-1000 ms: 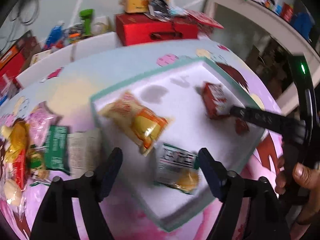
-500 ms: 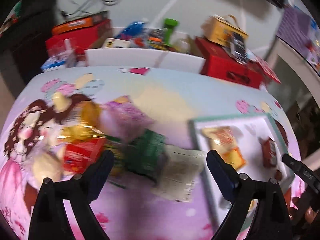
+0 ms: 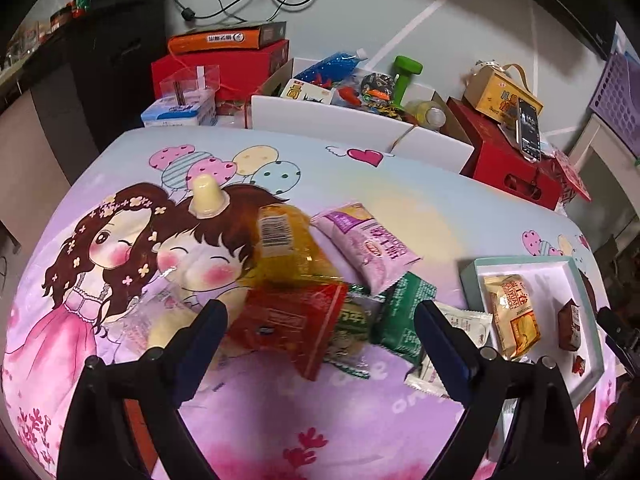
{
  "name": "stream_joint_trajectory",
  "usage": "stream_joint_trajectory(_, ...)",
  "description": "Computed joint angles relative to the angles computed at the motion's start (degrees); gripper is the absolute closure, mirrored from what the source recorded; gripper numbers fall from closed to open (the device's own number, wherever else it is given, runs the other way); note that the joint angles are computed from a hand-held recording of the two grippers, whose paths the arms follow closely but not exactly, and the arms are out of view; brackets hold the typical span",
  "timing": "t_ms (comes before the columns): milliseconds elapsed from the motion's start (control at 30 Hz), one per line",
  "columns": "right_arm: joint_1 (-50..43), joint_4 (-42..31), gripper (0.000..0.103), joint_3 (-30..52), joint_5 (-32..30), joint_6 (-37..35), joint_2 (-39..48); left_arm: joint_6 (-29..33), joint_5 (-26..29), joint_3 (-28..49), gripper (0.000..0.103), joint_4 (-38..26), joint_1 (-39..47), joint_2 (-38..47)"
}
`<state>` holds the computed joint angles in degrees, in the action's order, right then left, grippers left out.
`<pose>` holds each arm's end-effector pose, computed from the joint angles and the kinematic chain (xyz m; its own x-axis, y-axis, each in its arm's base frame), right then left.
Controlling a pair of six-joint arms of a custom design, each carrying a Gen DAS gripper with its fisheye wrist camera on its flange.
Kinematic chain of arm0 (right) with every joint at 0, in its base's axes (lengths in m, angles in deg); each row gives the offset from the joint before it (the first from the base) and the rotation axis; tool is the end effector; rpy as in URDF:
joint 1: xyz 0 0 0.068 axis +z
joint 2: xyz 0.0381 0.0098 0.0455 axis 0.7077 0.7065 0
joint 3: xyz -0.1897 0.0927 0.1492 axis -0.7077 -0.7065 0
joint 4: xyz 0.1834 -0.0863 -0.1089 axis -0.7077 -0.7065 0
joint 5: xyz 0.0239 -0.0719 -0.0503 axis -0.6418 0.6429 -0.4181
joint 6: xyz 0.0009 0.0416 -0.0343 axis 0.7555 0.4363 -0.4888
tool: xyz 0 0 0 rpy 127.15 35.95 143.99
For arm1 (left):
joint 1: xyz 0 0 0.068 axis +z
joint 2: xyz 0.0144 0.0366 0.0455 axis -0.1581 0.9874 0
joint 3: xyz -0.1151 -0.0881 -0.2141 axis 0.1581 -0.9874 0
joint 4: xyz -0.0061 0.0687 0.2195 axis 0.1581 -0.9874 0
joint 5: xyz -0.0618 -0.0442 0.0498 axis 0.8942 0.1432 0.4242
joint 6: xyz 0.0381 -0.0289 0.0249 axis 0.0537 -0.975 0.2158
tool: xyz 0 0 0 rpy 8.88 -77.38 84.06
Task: Organize snacks
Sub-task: 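Move both open tools back toward the snack pile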
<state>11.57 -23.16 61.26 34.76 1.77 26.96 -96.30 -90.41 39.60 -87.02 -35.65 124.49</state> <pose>0.1671 -0.0939 0.2679 -0.7276 0.2532 -0.6375 0.1743 0.9671 0.1852 0.1776 -0.0790 0.2639 -0.7957 -0.2088 -0.5685 -0.1592 0.9778 -0.1363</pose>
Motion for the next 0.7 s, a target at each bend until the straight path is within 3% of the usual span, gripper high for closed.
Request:
stream_joint_trajectory(200,13.37,1.11,0.000,-2.47,5.86,5.28,-4.40,5.50,4.56,-0.82,0.009,-3.11,9.08,-2.86)
stream_joint_trajectory(333,24.64,1.61,0.000,-3.74,10.57,11.38,-5.82,9.22,12.00,-2.59,0.009,-3.81,20.18,-6.42)
stream_joint_trajectory(567,43.30,3.80,0.000,-5.14,18.48,20.97,-4.85,16.57,22.77,-4.76,0.009,-4.61,36.15,-7.50)
stream_joint_trajectory(700,51.35,5.22,0.000,-5.56,21.57,25.32,-2.45,18.53,24.76,-5.75,0.009,-4.33,39.96,-5.33)
